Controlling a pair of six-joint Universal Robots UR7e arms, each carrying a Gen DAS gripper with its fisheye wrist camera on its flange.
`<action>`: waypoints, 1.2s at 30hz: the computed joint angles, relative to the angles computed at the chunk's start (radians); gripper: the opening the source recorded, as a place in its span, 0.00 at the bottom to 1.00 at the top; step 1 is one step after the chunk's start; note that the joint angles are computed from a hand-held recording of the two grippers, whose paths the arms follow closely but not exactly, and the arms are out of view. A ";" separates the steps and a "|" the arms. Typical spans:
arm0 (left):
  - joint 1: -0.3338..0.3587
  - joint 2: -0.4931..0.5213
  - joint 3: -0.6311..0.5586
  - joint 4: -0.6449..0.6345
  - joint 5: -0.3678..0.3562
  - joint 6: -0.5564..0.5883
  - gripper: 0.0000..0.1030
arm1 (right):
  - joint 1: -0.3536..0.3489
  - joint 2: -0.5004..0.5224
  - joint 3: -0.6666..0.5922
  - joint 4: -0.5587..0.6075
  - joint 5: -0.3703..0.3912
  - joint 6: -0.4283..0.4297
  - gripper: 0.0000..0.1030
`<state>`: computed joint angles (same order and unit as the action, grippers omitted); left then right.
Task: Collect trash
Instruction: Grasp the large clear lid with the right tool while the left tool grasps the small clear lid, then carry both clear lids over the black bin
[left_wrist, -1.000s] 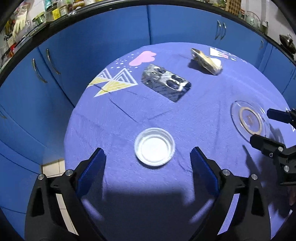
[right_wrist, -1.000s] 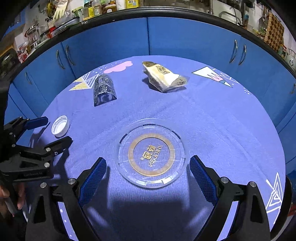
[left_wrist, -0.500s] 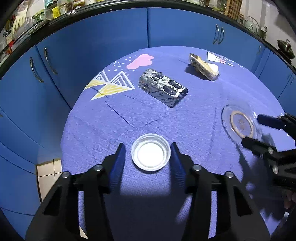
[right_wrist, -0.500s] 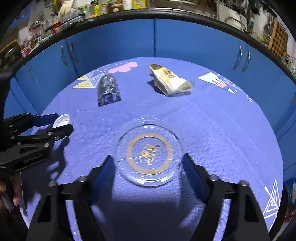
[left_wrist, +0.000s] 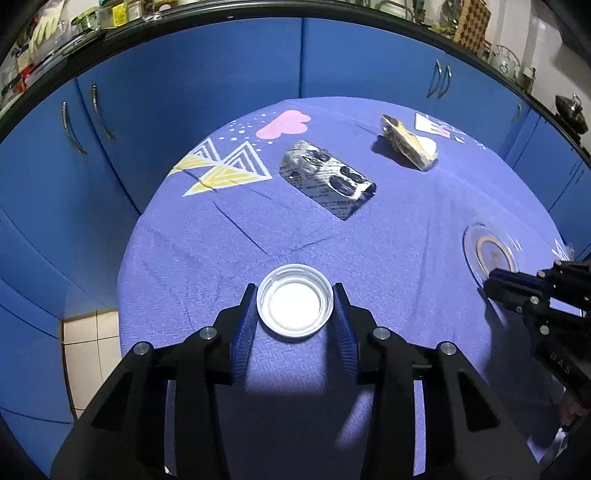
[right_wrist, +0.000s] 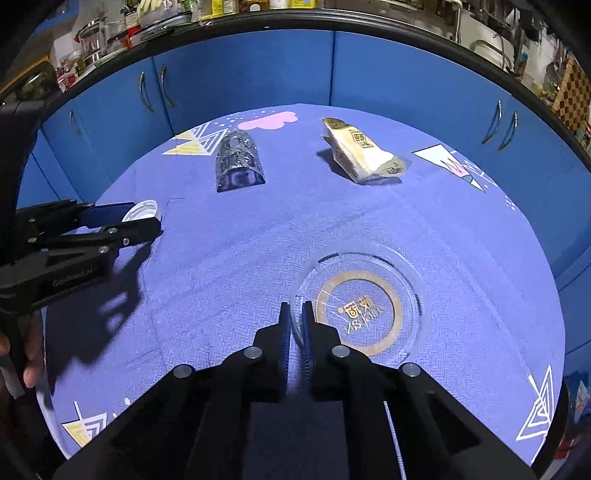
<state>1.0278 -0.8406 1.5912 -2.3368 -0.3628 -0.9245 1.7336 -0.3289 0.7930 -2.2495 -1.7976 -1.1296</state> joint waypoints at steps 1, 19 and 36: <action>0.001 -0.001 0.001 -0.007 0.000 0.003 0.40 | 0.000 -0.006 0.010 -0.006 0.004 -0.004 0.06; -0.029 -0.004 0.007 -0.062 0.038 0.044 0.40 | 0.002 -0.074 0.071 -0.061 0.077 -0.019 0.04; -0.060 0.237 -0.312 -0.254 0.009 0.472 0.40 | -0.042 -0.116 0.022 -0.123 0.085 -0.018 0.04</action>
<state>0.9679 -0.6039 1.2791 -2.5909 -0.3537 -0.4528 1.6916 -0.4450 0.8147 -2.3727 -1.7130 -1.1472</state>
